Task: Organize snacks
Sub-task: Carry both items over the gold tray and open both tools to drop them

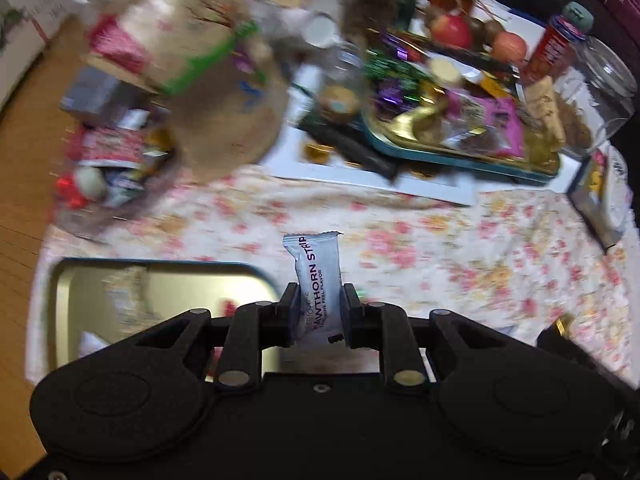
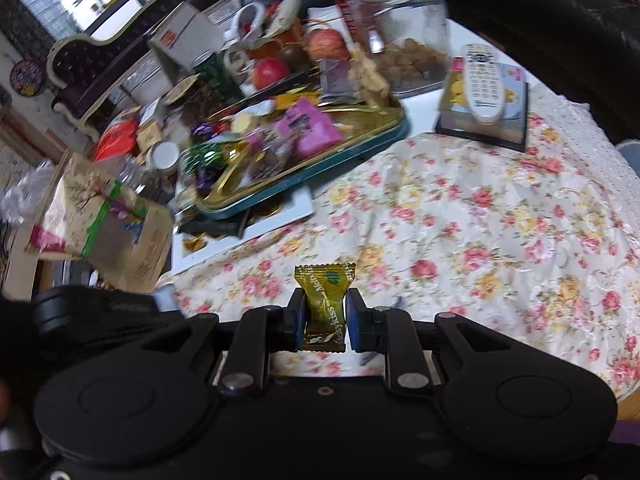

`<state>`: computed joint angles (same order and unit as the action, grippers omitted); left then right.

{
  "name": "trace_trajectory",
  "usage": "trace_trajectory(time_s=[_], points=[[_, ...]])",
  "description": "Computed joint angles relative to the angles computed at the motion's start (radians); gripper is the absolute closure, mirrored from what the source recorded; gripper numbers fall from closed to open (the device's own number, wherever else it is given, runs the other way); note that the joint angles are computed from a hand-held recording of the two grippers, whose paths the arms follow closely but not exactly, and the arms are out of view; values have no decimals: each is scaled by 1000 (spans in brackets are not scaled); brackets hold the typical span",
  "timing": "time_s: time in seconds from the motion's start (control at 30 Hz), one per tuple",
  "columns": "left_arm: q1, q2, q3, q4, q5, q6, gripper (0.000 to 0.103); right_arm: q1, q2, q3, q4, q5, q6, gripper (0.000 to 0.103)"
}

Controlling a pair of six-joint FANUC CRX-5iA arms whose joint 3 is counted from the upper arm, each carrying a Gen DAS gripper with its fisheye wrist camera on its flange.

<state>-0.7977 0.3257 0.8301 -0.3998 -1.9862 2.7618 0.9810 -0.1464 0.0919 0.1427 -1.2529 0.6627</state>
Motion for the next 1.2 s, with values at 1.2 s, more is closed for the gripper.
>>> trace_trajectory(time_s=[1.2], points=[[34, -415, -487, 104, 95, 198, 73, 290, 92, 54, -86, -2, 247, 56]])
